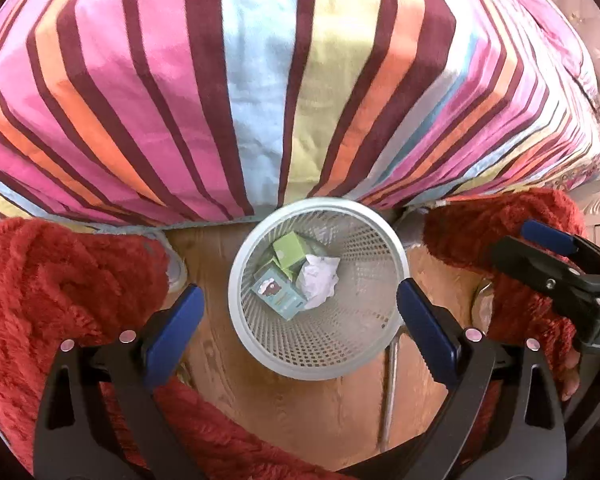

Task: Collect trash
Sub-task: 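Move both empty tools back over the boxes on the bed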

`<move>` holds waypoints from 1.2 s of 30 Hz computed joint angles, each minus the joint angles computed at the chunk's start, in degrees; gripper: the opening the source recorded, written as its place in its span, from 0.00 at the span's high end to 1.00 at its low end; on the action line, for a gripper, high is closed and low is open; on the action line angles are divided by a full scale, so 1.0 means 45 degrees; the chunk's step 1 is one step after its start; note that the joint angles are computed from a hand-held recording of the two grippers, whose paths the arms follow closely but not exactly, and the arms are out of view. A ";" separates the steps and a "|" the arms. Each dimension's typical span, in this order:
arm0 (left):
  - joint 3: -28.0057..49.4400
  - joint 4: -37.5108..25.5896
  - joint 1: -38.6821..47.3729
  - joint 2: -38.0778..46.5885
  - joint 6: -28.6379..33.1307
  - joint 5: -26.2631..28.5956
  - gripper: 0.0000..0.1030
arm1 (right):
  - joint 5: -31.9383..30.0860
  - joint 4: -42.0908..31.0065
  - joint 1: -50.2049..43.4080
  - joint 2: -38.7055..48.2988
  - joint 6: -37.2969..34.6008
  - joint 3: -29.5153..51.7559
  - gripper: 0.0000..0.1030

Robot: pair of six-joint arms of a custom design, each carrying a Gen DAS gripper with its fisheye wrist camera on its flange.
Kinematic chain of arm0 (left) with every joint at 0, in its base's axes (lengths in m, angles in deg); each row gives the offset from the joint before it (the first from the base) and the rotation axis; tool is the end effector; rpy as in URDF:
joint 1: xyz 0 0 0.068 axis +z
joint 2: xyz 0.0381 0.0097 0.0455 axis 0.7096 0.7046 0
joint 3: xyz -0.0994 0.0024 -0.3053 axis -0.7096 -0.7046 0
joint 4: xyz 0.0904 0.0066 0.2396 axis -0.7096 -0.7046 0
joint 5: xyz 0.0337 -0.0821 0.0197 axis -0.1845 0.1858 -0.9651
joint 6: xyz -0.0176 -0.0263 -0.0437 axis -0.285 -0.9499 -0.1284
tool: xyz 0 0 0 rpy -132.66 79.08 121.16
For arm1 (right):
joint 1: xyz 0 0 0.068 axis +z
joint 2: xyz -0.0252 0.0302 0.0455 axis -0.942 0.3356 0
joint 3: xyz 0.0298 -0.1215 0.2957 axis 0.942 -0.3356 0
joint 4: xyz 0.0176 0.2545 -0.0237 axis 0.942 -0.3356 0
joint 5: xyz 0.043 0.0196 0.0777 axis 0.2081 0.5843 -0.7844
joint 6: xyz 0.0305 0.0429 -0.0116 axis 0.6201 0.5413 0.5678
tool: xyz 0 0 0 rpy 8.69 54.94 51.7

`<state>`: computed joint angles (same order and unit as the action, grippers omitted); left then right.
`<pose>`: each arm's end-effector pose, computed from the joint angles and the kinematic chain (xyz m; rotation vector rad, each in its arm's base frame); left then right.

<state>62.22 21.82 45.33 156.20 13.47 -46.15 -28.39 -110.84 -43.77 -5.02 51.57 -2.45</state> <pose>0.2023 -0.0085 0.2379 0.4981 2.9914 -0.3688 0.1544 0.0805 0.2835 0.3130 2.8521 0.3763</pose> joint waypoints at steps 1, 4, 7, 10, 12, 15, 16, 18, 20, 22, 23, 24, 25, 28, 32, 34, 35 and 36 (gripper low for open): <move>0.0145 -0.0055 0.0106 -0.0039 0.0038 0.0093 0.09 | 0.0088 0.0017 -0.0018 -0.0044 -0.0073 0.0109 0.08; 0.0703 -0.0231 0.0366 -0.0079 0.0078 0.0402 0.09 | 0.0409 0.0022 -0.0208 -0.0185 -0.0444 0.0464 0.08; 0.1531 -0.0496 0.0533 0.0064 0.0142 0.0672 0.09 | 0.0685 0.0083 -0.0655 -0.0261 -0.0810 0.0798 0.08; 0.2533 -0.0725 0.0566 0.0359 0.0163 0.0999 0.09 | 0.0861 0.0230 -0.1477 -0.0266 -0.1576 0.1191 0.08; 0.3313 -0.0700 0.0390 0.0658 0.0138 0.1089 0.09 | 0.1209 0.0509 -0.1915 -0.0232 -0.2288 0.1463 0.08; 0.4357 -0.0555 0.0002 0.1273 -0.0195 0.1060 0.09 | 0.1696 0.1019 -0.2525 -0.0030 -0.3418 0.1774 0.08; 0.4774 -0.0508 -0.0115 0.1552 -0.0371 0.1062 0.09 | 0.1729 0.1251 -0.2805 0.0106 -0.3782 0.1926 0.08; 0.5527 -0.0369 -0.0329 0.2072 -0.0708 0.1141 0.09 | 0.1719 0.1784 -0.3261 0.0349 -0.4308 0.2099 0.08; 0.6316 -0.0232 -0.0570 0.2626 -0.0935 0.1155 0.09 | 0.1831 0.2355 -0.3525 0.0658 -0.4719 0.2318 0.08; 0.7228 -0.0144 -0.0847 0.3287 -0.0966 0.1087 0.09 | 0.1740 0.2953 -0.3815 0.0943 -0.5253 0.2479 0.08; 0.7610 -0.0215 -0.0970 0.3533 -0.0969 0.1032 0.09 | 0.1703 0.3083 -0.3880 0.1152 -0.5472 0.2643 0.08; 0.7936 -0.0247 -0.1085 0.3796 -0.0940 0.1003 0.09 | 0.1607 0.3092 -0.3990 0.1402 -0.5691 0.2868 0.08; 0.8382 -0.0367 -0.1191 0.4132 -0.0872 0.1009 0.09 | 0.1450 0.3101 -0.4123 0.1716 -0.5907 0.3111 0.08; 0.9465 -0.0454 -0.1454 0.4943 -0.0712 0.0806 0.09 | 0.1201 0.3051 -0.4380 0.2567 -0.6330 0.3760 0.08; 1.0868 -0.0439 -0.1651 0.6037 -0.0766 0.0571 0.09 | 0.1138 0.3160 -0.4686 0.3223 -0.6784 0.4302 0.08; 1.1710 -0.0709 -0.1603 0.6623 -0.0811 0.0810 0.09 | 0.1007 0.3212 -0.4833 0.3489 -0.6993 0.4542 0.08; 1.2227 -0.0896 -0.1607 0.6957 -0.0818 0.0933 0.09 | 0.0953 0.3210 -0.4894 0.3661 -0.7113 0.4694 0.08; 1.2646 -0.1016 -0.1645 0.7223 -0.0828 0.0993 0.09 | 0.0922 0.3167 -0.4944 0.3821 -0.7224 0.4855 0.08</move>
<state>119.12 17.25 37.93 188.70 9.75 -41.68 -24.25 -96.59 -66.02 12.17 19.06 19.40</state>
